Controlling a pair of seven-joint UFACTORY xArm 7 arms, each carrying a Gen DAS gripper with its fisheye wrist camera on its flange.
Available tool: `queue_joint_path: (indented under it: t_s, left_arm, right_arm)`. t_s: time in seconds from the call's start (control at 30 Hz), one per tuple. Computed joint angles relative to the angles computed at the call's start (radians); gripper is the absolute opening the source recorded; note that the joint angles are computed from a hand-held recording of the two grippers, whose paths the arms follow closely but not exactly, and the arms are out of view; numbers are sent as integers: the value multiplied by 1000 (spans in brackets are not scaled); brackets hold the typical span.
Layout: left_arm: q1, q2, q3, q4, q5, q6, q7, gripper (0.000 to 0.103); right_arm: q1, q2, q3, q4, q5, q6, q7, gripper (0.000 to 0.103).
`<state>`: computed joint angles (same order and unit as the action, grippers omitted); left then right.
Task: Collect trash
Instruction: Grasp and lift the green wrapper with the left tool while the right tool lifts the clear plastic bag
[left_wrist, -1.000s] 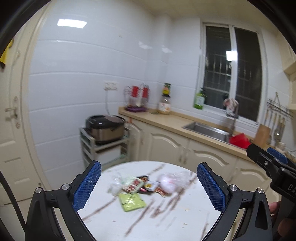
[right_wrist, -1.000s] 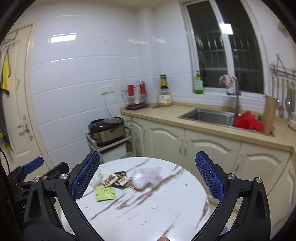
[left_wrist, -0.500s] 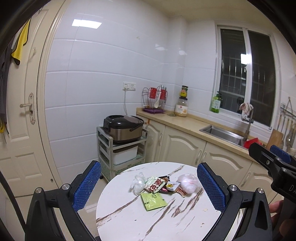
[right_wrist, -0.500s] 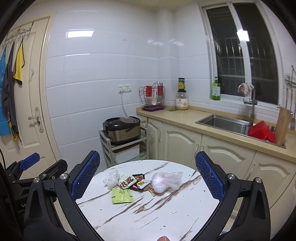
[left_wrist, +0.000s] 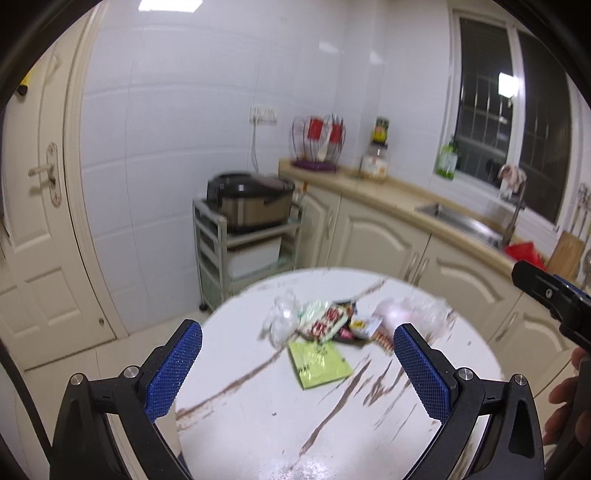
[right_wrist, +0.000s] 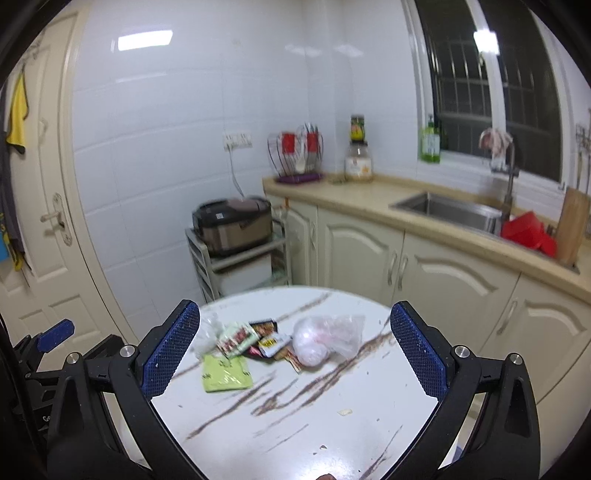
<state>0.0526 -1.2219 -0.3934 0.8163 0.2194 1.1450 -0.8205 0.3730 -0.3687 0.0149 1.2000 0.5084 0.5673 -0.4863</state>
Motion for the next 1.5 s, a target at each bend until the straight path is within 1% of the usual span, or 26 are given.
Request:
queue_joint_path:
  t_s: [0.03,0.1,0.3,0.33,0.4,0.47,0.5,0.53,0.57,0.6,0.63,0.7,0.73,0.8,0.9,0.97,1.03,1.07,1.1,1.17,1.2,1.23,1.27,1.37,1.4,1.5]
  left_arm:
    - [27,9,2,-8,-30,-19,28,102]
    - [125,33,-10,-19,-126,-50,103,102]
    - [121,229,22,-12,-111,-129,93,102]
    - [104,278,38,-2,-82,-145,76,102]
    - [129,349,42,8,-87,-175,95,102]
    - [43,455,112,34,10,-190,33,102]
    - [31,503,134,50,31,-200,27,102]
    - [55,528,126,59,20,-212,39,102]
    - [118,562,93,77,-19,-227,74,101]
    - [142,601,89,99,-26,-236,87,101]
    - [125,644,110,115,0,-248,73,101]
    - [28,716,199,153,77,-245,27,100]
    - [-2,743,225,163,100,-252,11,100]
    - [-12,808,255,206,101,-270,31,92]
    - [-3,855,248,235,137,-296,31,76]
    - [-25,885,275,262,140,-316,41,54]
    - [4,905,258,277,116,-342,69,42]
    - [17,913,251,282,106,-356,81,39]
    - [21,915,251,276,100,-371,86,36]
    - [-50,938,329,291,91,-395,99,22]
    - [-125,926,398,279,98,-400,94,20]
    - [-165,920,435,272,83,-396,100,16]
    - [-168,912,450,257,81,-434,132,14]
    - [-107,775,386,118,37,-446,139,11]
    - [-58,767,350,109,-7,-464,179,10]
    - [-28,708,319,63,-53,-469,214,8]
  right_arm:
    - [-6,22,2,7,-10,9,7,103]
    - [-16,55,7,11,-20,16,15,103]
    - [-68,206,39,58,-77,76,47,103]
    - [-77,226,47,62,-87,78,54,103]
    - [-93,273,59,81,-110,92,74,103]
    - [-107,331,69,109,-125,105,86,103]
    - [-114,355,75,122,-135,109,93,103]
    - [-118,380,81,140,-146,116,103,103]
    - [-123,404,87,156,-149,121,105,103]
    - [-126,421,93,171,-154,126,110,103]
    - [-129,450,99,193,-160,136,116,103]
    - [-134,500,110,236,-160,153,123,103]
    - [-139,530,117,265,-146,167,120,103]
    - [-145,579,129,316,-133,185,125,103]
    - [-150,641,142,382,-130,210,145,103]
    - [-158,677,155,421,-112,232,139,93]
    - [-170,705,169,451,-89,270,121,62]
    - [-164,708,167,451,-103,269,122,56]
    - [-163,703,170,441,-103,258,111,38]
    - [-172,690,177,418,-83,254,81,34]
    - [-176,685,178,413,-71,258,72,31]
    - [-186,671,181,393,-49,254,51,28]
    - [-190,656,180,374,-36,252,39,27]
    - [-201,607,174,318,6,232,5,25]
    - [-205,587,170,297,20,230,-8,25]
    - [-216,527,154,241,62,232,-39,25]
